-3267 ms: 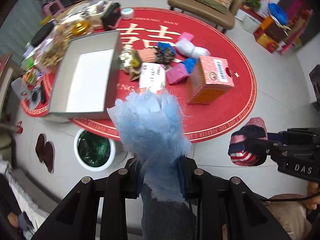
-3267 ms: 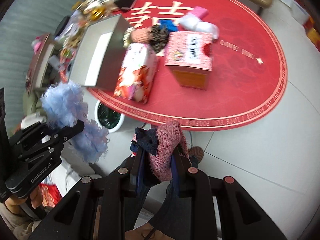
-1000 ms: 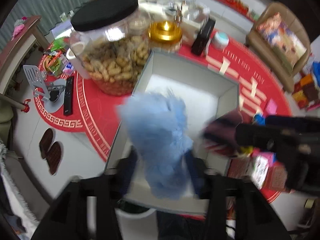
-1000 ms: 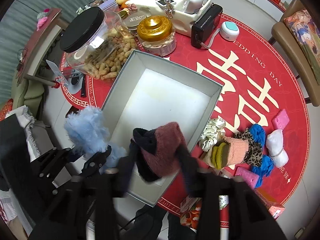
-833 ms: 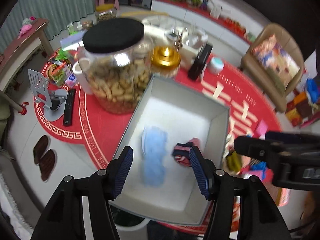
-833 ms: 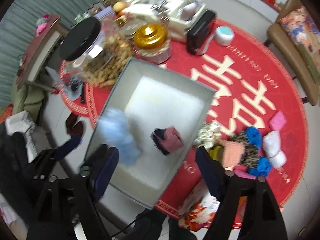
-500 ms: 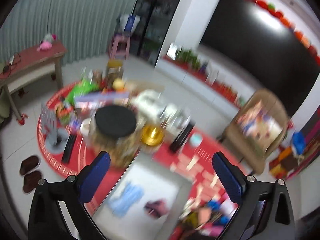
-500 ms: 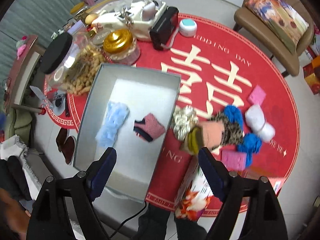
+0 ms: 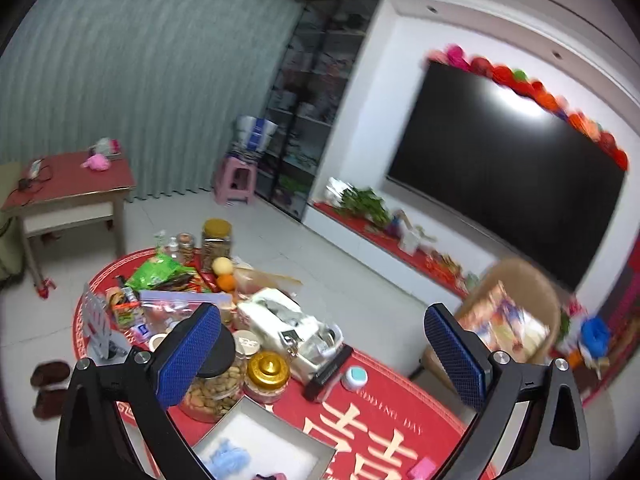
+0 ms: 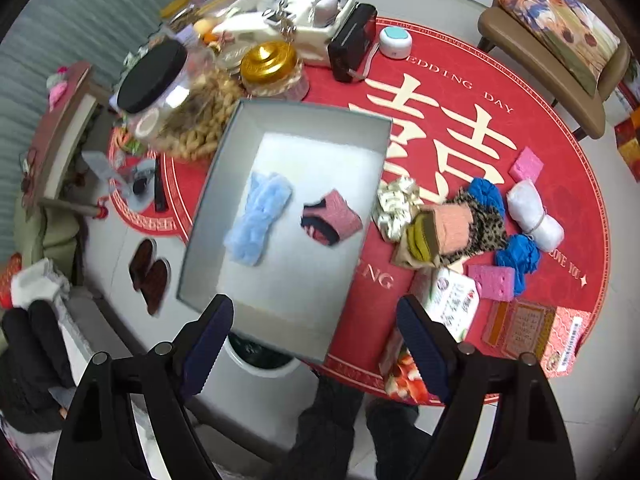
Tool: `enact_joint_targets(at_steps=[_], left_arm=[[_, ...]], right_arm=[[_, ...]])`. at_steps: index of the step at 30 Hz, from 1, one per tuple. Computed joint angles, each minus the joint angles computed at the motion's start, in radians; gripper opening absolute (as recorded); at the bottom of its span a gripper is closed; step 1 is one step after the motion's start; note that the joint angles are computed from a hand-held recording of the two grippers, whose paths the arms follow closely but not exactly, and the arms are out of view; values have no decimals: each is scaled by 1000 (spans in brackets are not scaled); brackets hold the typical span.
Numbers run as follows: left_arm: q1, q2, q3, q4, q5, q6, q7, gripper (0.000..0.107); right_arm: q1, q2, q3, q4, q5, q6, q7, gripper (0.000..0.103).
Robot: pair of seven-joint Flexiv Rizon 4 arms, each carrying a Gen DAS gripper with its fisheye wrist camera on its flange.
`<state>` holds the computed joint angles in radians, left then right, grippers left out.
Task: Organize soft objects
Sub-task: 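Move both tools back toward the remaining pile, then grasp the peach knit mitten with left tool while right grasps white tied bag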
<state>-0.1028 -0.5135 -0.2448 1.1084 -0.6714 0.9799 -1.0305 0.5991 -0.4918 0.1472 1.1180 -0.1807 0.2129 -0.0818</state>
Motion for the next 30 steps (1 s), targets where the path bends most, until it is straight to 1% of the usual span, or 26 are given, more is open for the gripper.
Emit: enact_joint_targets(at_steps=[1,3,5,6,7,8,11,12,15,17,19,22,24,25,30], left_arm=[[1,-14,8,-31,37,-73,19,102],[-5,-28,35,-75,113,-217,38,102],[-16,-55,68,-139,203,-410,43,102],[-18,-67,73,-164,229,-510,52,102],[-23,-70,77,-172,245,-569,59,102],[-31,-77,85,-187,274,-654,68,102],[-62,-78,94,-195,325,-799,98,102],[-71,-74,97,-187,335,-819,108,102],[-120,-77,109,-192,406,-920,146,102],[-149,-70,119,-174,444,-958,152,102],[-175,-72,127,-163,469,-978,128,102],[-208,-88,140,-166,502,-1000,66,102],[-229,-114,143,-180,520,-1011,17,102],[-242,-125,145,-184,534,-1012,1,102],[-308,-177,170,-189,635,-985,-56,102]], right_arm=[[-1,16,3,25,4,13,8,86],[-13,81,12,125,24,74,63,86],[-30,154,22,229,39,113,131,86],[-38,199,27,286,40,121,176,86],[-45,233,33,325,37,119,213,86],[-52,287,40,386,29,111,271,86],[-78,403,70,499,18,67,392,86],[-89,441,79,531,19,50,425,86],[-128,548,105,613,33,-1,511,86],[-155,610,117,664,53,-18,536,86],[-178,644,119,696,72,-22,521,86],[-209,675,108,743,106,2,438,86],[-230,689,92,777,139,38,355,86],[-243,693,80,800,157,72,302,86],[-295,674,38,876,232,182,82,86]])
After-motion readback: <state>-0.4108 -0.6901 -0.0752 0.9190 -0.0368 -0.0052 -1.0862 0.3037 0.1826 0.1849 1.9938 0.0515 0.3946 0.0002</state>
